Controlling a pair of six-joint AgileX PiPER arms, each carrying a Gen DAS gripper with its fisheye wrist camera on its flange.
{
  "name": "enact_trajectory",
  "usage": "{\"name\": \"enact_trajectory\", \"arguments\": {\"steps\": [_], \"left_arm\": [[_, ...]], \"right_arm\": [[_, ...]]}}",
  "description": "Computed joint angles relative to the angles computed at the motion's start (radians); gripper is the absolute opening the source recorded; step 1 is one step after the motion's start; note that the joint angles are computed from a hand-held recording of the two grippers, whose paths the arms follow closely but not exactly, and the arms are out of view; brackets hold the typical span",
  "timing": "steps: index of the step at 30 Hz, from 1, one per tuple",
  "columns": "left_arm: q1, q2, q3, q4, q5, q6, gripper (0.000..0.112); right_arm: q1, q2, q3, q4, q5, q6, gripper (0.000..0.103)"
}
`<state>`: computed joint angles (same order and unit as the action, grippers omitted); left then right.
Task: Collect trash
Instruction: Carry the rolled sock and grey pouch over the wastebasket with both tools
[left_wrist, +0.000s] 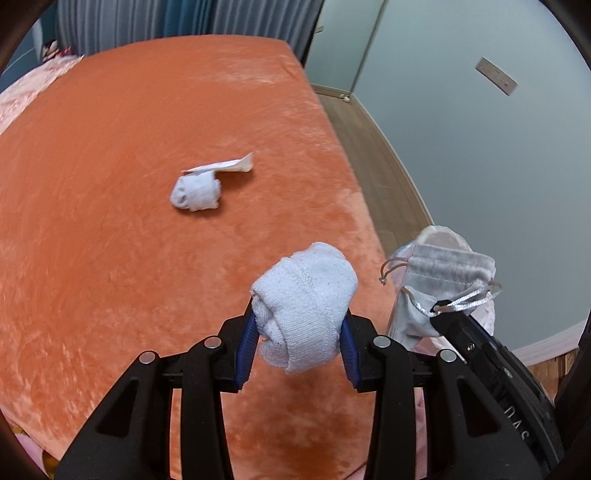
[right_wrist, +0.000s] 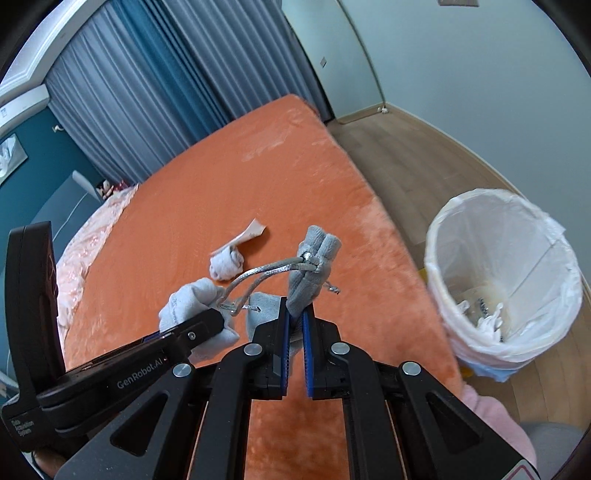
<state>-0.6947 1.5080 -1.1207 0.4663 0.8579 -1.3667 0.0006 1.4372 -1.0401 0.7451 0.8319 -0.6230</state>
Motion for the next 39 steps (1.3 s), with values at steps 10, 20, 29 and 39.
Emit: {"name": "enact_trajectory", "arguments": {"steps": [10, 20, 29, 39], "left_arm": [[-0.132, 0.151, -0.27, 0.044, 0.121, 0.041, 0.037], [-0.177, 0.305, -0.527, 0.031, 0.19, 0.158, 0.037], [-0.191, 0.423, -0.715, 0.004, 0.222, 0.255, 0.038], [-0.192, 0.584, -0.978, -0.061, 0.288, 0.385, 0.038]], "right_arm": [[-0.235, -0.017, -0.062, 0.082, 0.116, -0.114, 0.006], [-0.396, 0.02, -0.126, 0.135, 0.183, -0.187, 0.006], [-0.489, 0.06, -0.175, 0.148, 0.21, -0.203, 0.006], [-0.565, 0.139, -0.254, 0.154, 0.219, -0.211, 0.006]]}}
